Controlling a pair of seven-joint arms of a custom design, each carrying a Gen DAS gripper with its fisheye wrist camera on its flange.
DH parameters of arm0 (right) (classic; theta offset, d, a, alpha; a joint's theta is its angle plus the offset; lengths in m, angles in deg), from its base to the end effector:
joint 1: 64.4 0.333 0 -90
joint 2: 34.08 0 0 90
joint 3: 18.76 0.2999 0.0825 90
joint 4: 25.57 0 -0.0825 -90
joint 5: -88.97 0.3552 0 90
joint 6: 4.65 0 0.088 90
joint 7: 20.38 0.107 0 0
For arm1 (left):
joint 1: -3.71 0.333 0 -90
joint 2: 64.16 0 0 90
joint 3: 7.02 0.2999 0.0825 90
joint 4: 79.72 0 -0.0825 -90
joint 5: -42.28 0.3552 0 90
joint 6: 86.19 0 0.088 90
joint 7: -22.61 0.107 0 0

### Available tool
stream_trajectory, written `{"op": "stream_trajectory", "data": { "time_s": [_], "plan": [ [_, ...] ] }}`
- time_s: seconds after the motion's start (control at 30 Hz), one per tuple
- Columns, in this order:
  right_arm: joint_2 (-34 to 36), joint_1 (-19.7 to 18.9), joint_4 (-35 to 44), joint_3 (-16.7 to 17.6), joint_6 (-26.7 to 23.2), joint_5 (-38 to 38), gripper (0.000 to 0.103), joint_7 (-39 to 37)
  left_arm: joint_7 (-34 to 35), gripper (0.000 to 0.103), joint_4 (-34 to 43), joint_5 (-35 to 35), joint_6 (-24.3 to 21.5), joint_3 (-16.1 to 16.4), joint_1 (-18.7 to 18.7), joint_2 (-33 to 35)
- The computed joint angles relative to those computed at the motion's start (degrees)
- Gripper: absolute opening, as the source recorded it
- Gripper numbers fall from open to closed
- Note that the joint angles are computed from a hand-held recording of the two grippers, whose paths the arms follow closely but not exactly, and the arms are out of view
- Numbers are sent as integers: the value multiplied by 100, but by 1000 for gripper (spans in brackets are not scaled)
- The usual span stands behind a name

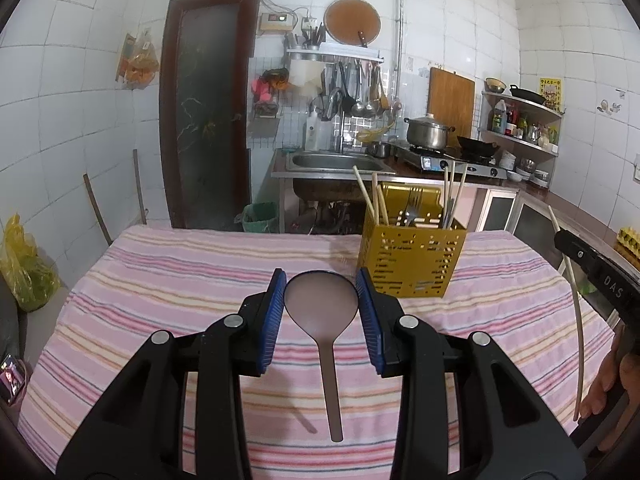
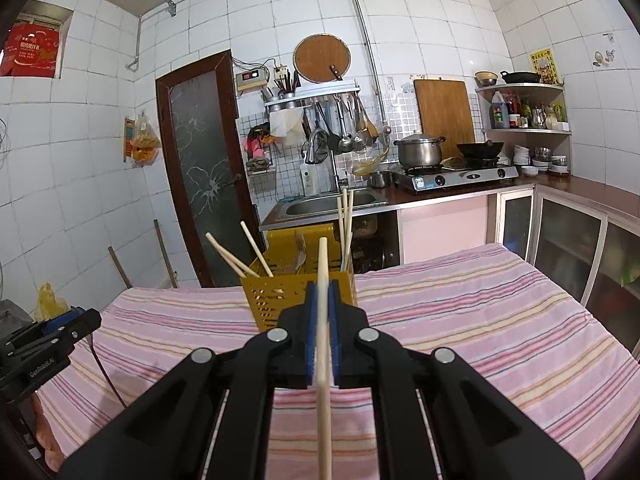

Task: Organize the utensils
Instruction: 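Lift and carry the spoon and chopstick toward the yellow holder with both grippers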

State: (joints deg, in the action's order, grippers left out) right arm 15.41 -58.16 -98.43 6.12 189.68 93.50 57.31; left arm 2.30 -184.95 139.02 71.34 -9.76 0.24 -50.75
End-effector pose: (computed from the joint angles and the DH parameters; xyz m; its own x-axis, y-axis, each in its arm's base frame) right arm 0.7066 0.2567 0.4234 0.4002 -0.8974 -0.1860 -0.3111 0.0578 -0.9486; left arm 0.6074 -0.1045 0.4407 0.3323 -0.9418 0.0516 -0.3691 -0.1802 -0.9117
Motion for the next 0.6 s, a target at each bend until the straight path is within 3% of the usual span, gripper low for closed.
{"op": "stream_trajectory", "data": {
  "time_s": [0.33, 0.6],
  "plan": [
    [506, 155, 1091, -7, -587, 276, 6, -233, 480, 35, 668, -290, 201, 83, -54, 323],
    [1099, 451, 2354, -237, -1250, 787, 6, -604, 1383, 35, 1575, -1072, 416, 282, -219, 910]
  ]
}}
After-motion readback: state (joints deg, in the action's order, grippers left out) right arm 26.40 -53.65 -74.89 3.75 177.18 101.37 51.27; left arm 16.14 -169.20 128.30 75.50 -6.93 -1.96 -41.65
